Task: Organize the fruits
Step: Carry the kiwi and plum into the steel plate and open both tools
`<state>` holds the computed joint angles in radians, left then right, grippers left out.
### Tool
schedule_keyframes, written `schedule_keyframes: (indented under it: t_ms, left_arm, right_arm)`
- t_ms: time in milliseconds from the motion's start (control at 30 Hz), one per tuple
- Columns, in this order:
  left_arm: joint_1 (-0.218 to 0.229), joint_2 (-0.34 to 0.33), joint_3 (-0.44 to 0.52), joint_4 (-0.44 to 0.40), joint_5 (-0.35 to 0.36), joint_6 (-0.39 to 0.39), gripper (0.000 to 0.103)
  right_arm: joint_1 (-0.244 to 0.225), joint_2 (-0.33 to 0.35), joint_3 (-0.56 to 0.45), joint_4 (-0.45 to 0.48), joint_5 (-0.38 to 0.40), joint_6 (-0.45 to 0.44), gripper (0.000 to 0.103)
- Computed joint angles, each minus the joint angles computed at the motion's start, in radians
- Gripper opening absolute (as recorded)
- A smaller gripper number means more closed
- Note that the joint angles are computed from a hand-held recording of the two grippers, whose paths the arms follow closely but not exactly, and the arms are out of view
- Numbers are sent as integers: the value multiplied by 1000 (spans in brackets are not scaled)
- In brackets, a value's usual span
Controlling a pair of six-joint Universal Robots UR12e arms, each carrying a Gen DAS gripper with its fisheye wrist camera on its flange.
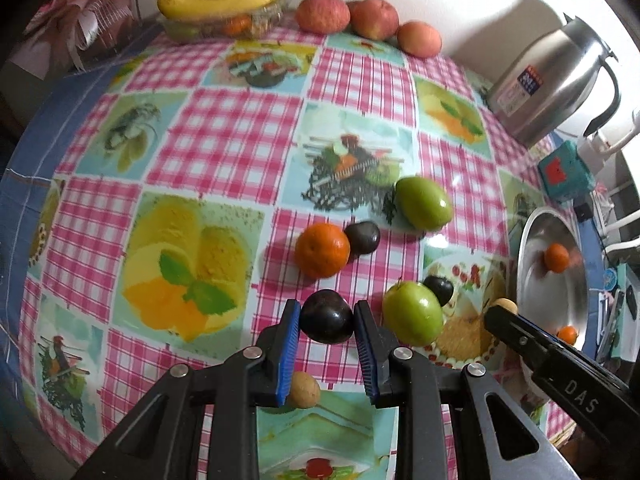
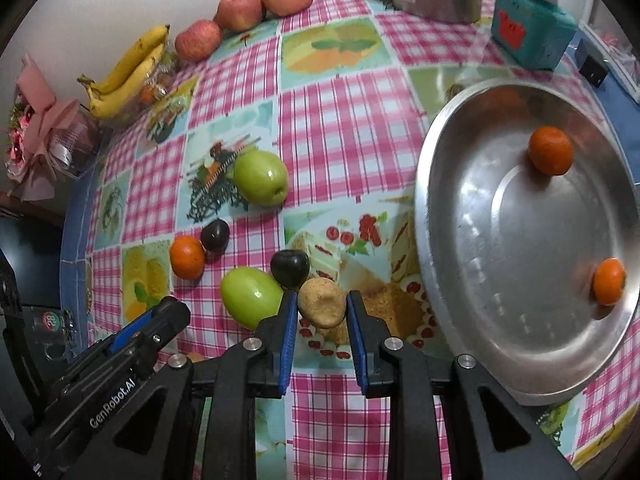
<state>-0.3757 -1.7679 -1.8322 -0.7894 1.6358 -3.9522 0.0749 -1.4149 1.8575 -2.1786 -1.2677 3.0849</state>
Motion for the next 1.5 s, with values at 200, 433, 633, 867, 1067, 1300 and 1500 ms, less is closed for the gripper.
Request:
schedule_keyframes:
  t_ms: [200, 433, 633, 867, 1067, 1300, 1500]
  left_arm:
    - [-9, 18, -3, 25, 39, 0, 29]
    - [-22, 4, 16, 14, 68, 9, 29]
    - [-36, -16, 38, -1, 67, 30, 29]
    - [-59, -44, 70, 6, 52, 80, 29]
    - [-90, -83, 118, 48, 38, 159, 29]
    - [-114, -140, 197, 9, 27, 239, 29]
    - [-128, -181, 257, 8, 45, 272, 29]
  right_arm:
    - [-15, -21, 5, -37, -11, 16, 26]
    - [-37, -25, 4, -35, -32, 57, 25]
    - [-70, -28, 10, -43, -63, 113, 25]
    - [-120, -33, 16, -46, -83, 183, 25]
    - [-150, -45, 23, -75, -117, 222, 25]
    - [-177, -58, 31, -94, -121, 242, 26]
    - [-189, -65, 32, -112, -113, 248, 26]
